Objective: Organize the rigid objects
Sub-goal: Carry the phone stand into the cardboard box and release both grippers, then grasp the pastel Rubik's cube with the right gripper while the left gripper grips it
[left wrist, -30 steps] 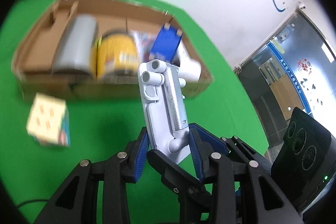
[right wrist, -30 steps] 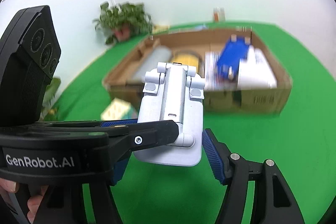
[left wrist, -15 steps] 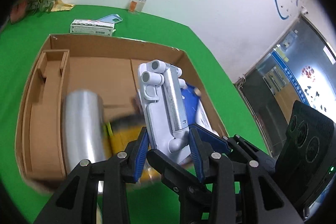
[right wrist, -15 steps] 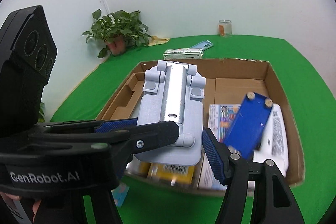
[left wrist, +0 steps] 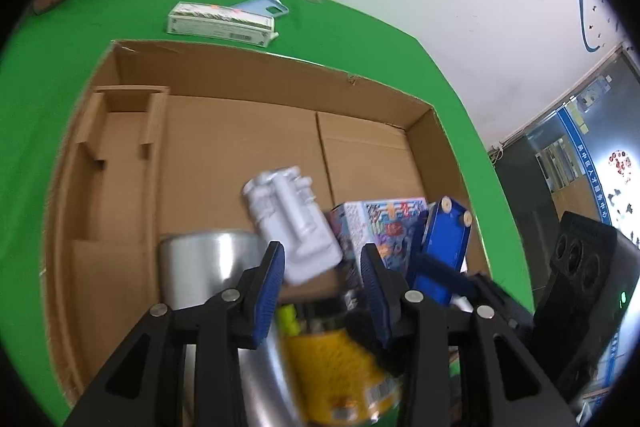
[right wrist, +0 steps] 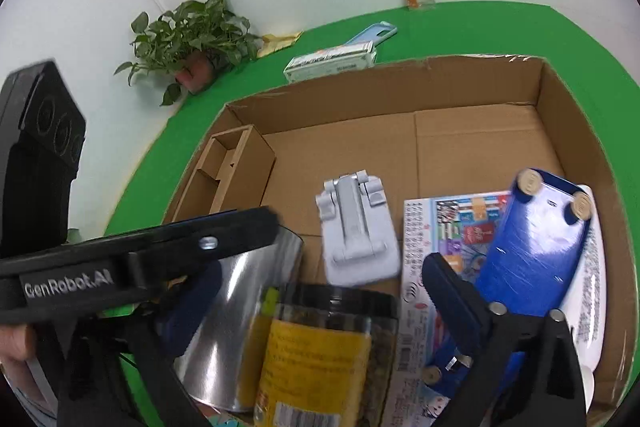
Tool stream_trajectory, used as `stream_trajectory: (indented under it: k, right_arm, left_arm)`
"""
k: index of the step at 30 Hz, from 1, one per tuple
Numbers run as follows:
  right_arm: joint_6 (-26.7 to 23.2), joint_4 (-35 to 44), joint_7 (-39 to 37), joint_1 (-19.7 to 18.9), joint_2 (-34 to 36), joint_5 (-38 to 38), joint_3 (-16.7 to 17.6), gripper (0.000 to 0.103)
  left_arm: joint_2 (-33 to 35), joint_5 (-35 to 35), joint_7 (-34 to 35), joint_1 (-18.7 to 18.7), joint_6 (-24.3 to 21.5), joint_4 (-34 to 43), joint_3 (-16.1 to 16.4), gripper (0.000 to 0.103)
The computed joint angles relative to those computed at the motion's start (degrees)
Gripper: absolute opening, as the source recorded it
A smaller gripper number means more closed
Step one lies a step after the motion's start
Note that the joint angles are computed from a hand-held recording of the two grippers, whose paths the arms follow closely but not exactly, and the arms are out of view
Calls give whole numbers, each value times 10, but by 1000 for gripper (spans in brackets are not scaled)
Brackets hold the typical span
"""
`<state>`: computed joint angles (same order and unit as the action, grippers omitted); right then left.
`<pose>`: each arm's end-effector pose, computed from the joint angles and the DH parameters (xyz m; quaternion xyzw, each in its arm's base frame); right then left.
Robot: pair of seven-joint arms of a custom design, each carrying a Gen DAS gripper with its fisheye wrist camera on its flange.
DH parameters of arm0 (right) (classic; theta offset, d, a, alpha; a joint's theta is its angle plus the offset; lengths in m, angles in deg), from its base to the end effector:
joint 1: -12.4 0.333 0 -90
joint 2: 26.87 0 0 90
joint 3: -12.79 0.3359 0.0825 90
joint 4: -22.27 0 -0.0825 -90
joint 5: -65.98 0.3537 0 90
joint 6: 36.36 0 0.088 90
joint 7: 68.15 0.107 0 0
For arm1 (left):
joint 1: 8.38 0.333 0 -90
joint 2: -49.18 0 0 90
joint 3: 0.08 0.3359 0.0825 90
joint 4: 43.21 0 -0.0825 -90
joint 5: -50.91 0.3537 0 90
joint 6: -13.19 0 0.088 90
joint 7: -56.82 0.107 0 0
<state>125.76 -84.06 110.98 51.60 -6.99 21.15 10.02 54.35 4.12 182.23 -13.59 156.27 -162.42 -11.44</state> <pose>0.5005 0.4183 0.4311 -0.5767 0.7310 -0.1327 0.3397 0.5457 -0.1550 0.4546 0.5549 -0.7637 0.3259 0.0517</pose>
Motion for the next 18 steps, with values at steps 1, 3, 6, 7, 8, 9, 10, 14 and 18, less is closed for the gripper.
stream_trajectory:
  k: [1, 3, 6, 7, 8, 9, 10, 14, 18]
  right_arm:
    - [-2, -11, 23, 16, -10, -31, -14, 102]
    - [-18, -27, 76, 37, -26, -93, -25, 103]
    - [-52, -58, 180, 71, -59, -211, -26, 103]
    - [-57, -63, 196, 76, -64, -234, -18, 103]
    - [-54, -74, 224, 82, -70, -267, -10, 103]
    - [-52, -82, 251, 84, -75, -291, -2, 103]
    - [-40, -89, 288, 87, -76, -325, 5, 103]
    - [6, -78, 342, 88, -39, -410, 48, 103]
    - [30, -47, 217, 75, 19, -321, 93, 103]
  left_arm:
    - [-21, -15, 20, 2, 18, -25, 0, 52]
    - [-76, -56, 73, 2, 58, -94, 9, 60]
    - [-121, -102, 127, -3, 68, -155, 38, 62]
    - [-138, -107, 140, -3, 56, -176, 50, 62]
    - [-158, -101, 143, 0, 55, -204, 59, 62]
    - [-171, -92, 141, 2, 57, -223, 65, 62]
    - [-186, -85, 139, 4, 55, -244, 73, 62]
    - [-200, -88, 134, 17, 12, -287, 117, 62]
    - [-163, -96, 145, 37, -14, -284, 125, 64]
